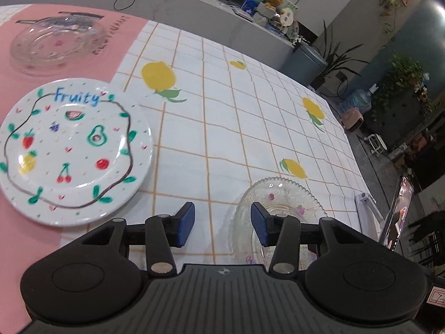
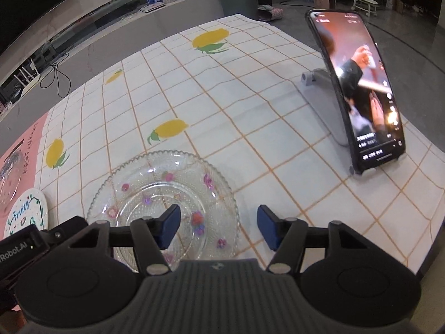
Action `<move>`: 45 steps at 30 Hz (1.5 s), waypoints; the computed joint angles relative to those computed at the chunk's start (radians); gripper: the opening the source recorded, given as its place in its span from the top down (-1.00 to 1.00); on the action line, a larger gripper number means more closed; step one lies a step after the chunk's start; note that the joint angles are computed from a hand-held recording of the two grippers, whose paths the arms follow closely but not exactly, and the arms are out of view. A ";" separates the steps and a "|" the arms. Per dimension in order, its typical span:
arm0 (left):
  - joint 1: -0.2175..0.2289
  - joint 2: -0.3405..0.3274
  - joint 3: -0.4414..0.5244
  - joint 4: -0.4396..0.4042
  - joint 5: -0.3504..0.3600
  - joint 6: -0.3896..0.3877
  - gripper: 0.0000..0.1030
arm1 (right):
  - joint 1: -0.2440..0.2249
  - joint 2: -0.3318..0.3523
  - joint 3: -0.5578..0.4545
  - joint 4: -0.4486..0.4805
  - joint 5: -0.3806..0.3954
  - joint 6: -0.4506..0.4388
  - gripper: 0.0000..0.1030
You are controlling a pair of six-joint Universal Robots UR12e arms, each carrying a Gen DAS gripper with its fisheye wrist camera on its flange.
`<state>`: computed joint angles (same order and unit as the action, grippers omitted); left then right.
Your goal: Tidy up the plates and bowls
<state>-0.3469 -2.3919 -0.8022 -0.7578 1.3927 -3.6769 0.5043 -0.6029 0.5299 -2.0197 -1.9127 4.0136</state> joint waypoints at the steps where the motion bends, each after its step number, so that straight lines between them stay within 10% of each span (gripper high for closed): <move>1: 0.000 -0.003 0.005 -0.001 0.001 0.001 0.11 | 0.000 0.003 -0.004 -0.005 0.001 -0.004 -0.08; 8: 0.002 -0.009 0.012 -0.012 -0.021 0.023 0.68 | 0.000 0.010 -0.014 -0.014 0.017 -0.006 0.56; 24: 0.013 0.030 -0.034 -0.012 0.001 0.021 0.80 | 0.005 -0.001 0.001 -0.056 0.053 0.001 0.78; 45: 0.057 0.243 -0.343 0.142 0.055 -0.020 0.80 | 0.056 -0.029 0.012 -0.116 0.172 -0.046 0.84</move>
